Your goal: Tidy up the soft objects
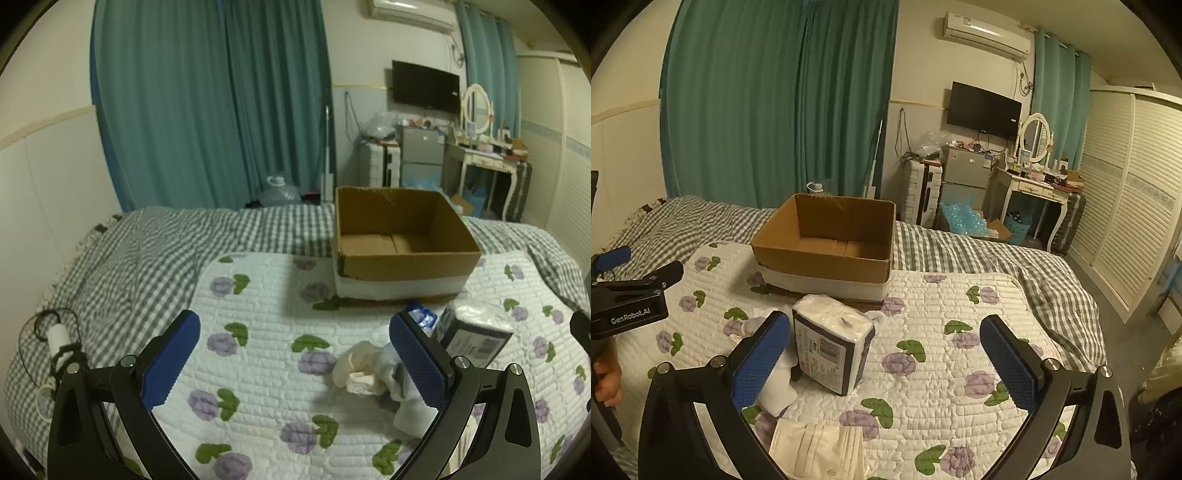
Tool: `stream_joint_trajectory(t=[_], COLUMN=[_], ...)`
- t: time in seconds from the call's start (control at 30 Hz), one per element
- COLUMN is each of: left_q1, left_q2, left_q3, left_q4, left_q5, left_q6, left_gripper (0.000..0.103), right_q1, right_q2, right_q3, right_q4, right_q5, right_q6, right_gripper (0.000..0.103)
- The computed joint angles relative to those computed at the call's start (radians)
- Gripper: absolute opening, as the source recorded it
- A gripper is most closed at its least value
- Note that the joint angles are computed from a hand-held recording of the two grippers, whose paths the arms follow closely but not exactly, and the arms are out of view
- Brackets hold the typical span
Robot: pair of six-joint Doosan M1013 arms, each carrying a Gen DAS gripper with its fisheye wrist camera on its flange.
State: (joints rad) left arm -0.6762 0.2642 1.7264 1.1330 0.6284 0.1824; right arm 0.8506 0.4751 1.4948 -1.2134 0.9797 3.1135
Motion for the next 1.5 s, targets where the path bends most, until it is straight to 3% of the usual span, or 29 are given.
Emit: stream_joint_trajectory(t=[1.5], left_q1=[0.001], left_q2=[-0.003], left_q3=[0.006], left_q4=[0.018], left_q5=[-0.01], left_q6=[-0.016], left_gripper=[0.103], right_q1=[0.004], right_q2=[-0.002], right_q3=[0.0], right_q4=[-0.029], right_q5=[0.006], right_q6=[0.024], right_gripper=[0.103])
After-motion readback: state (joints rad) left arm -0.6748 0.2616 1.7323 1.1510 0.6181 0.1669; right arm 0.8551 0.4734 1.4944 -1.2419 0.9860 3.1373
